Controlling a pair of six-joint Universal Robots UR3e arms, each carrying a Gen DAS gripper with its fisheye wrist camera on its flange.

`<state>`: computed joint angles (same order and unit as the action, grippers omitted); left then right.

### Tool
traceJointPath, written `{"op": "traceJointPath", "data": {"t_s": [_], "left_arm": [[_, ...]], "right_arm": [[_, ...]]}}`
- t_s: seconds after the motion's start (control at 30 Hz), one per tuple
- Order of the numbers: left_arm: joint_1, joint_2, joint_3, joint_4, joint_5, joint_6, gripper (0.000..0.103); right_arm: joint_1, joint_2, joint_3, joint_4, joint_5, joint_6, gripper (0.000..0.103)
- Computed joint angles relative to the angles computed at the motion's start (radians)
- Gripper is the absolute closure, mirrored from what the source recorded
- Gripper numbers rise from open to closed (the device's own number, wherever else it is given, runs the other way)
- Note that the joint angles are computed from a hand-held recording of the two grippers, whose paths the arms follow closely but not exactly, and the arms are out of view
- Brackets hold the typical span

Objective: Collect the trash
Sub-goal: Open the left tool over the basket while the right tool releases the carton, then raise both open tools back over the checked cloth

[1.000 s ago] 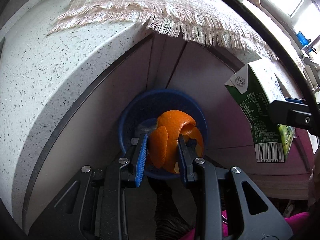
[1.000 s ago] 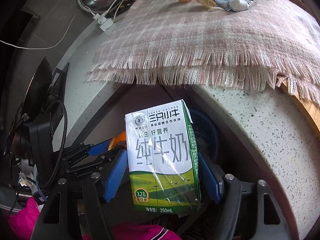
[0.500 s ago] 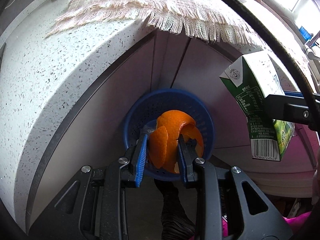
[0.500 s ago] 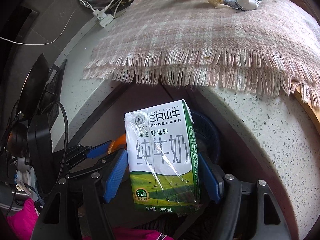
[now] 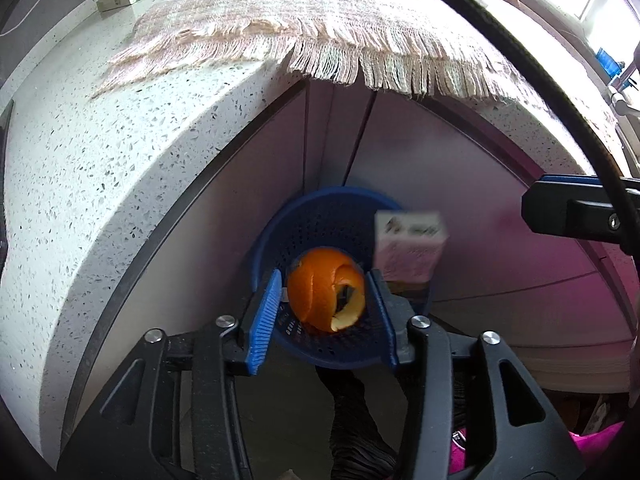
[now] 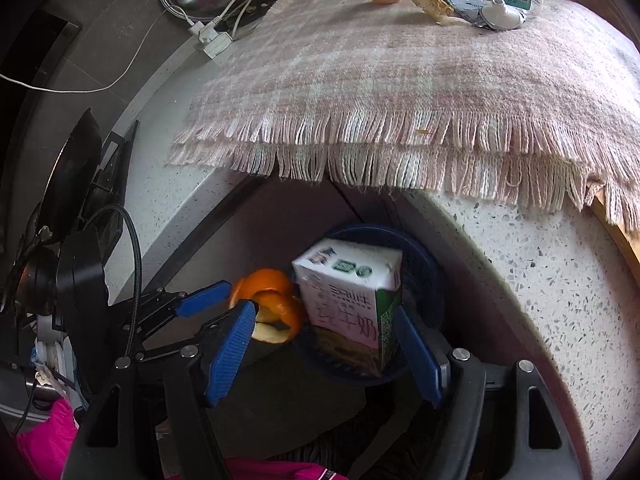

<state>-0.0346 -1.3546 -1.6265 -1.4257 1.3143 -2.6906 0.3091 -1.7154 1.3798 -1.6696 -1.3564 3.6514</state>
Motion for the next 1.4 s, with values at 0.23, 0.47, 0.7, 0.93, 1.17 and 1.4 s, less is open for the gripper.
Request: {"op": "traceJointPath", "data": {"t_s": [0.23, 0.47, 0.7, 0.93, 1.17, 1.4], "left_arm": [[-0.006, -0.025, 0.061, -0.023, 0.001, -0.001, 0.053], [0.008, -0.031, 0.149, -0.090, -0.009, 0.007, 0.053], [0.028, -0.055, 0.277, -0.164, -0.033, 0.006, 0.053], [0.032, -0.136, 0.462, -0.225, -0.064, -0.026, 0.053], [-0.048, -0.218, 0.548, -0.170, -0.055, -0.126, 0.053], [-0.141, -0.370, 0.728, -0.150, -0.034, -0.229, 0.047]], "right_arm": [[-0.010, -0.017, -0.007, 0.008, 0.007, 0.000, 0.027], [-0.019, -0.022, -0.044, 0.030, 0.009, -0.006, 0.027], [-0.053, -0.033, -0.107, 0.082, 0.034, -0.040, 0.027], [-0.148, -0.042, -0.222, 0.187, 0.068, -0.133, 0.027], [-0.305, -0.030, -0.365, 0.309, 0.116, -0.292, 0.022], [-0.472, 0.026, -0.543, 0.433, 0.153, -0.491, 0.021]]}}
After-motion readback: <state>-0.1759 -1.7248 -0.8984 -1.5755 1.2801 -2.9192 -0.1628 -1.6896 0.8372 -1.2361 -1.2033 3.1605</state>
